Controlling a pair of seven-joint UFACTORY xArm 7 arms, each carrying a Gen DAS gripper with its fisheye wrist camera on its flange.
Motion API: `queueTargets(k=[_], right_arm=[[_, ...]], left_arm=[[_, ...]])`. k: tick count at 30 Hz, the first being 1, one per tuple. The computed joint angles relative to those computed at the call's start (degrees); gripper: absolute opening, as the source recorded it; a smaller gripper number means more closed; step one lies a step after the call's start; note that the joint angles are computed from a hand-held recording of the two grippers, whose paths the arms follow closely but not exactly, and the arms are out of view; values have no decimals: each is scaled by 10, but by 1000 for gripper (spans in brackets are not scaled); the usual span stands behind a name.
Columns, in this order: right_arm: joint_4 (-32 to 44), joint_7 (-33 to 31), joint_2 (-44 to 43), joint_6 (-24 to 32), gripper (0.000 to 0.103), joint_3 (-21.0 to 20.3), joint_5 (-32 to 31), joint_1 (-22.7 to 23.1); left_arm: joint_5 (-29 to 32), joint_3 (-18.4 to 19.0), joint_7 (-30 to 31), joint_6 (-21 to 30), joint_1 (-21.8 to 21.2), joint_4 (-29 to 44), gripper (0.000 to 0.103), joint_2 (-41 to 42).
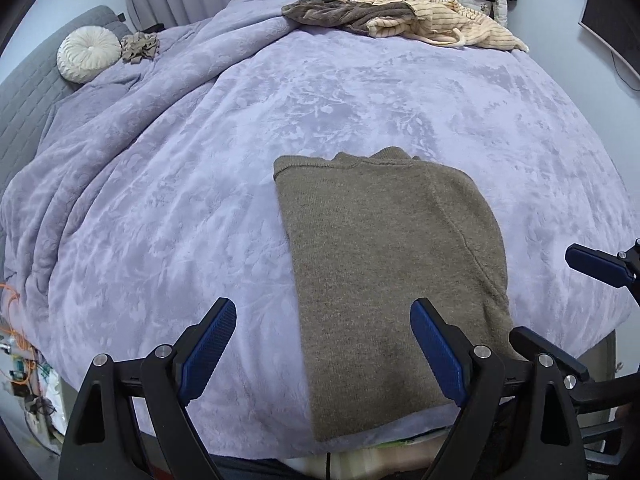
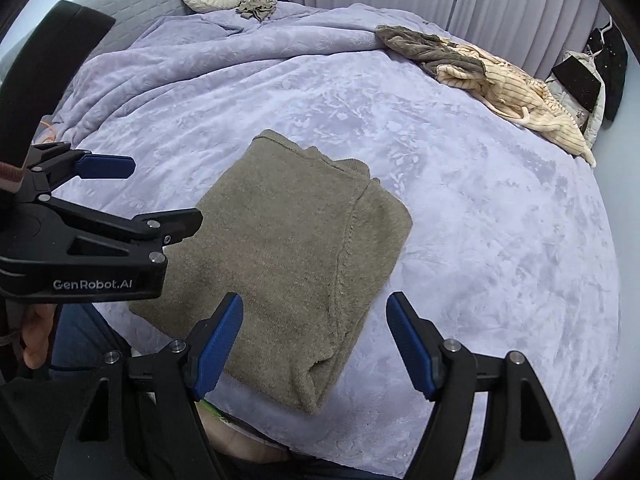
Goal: Fold small clothes
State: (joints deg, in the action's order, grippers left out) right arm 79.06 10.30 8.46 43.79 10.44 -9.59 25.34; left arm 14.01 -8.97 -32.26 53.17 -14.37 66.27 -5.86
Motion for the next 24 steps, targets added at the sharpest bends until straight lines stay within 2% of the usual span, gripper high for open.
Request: queueTargets(k=[3,6,13,24], right_arm=[[8,8,4,10,77,-2,-6,2],[12,19,7,18,77,-4,-27,6],[26,20,22,33,77,-5,-34,10],[58,25,53,57,77,-11,-50,20]], left_arm=[[14,-4,-34,-21,2,-20,90,-14],[37,-10,-60,-2,3,-13,90,-9],[44,-10,-48,6,-6,-13,90,-1],[12,4,-31,-2,-3,-12,90,17]])
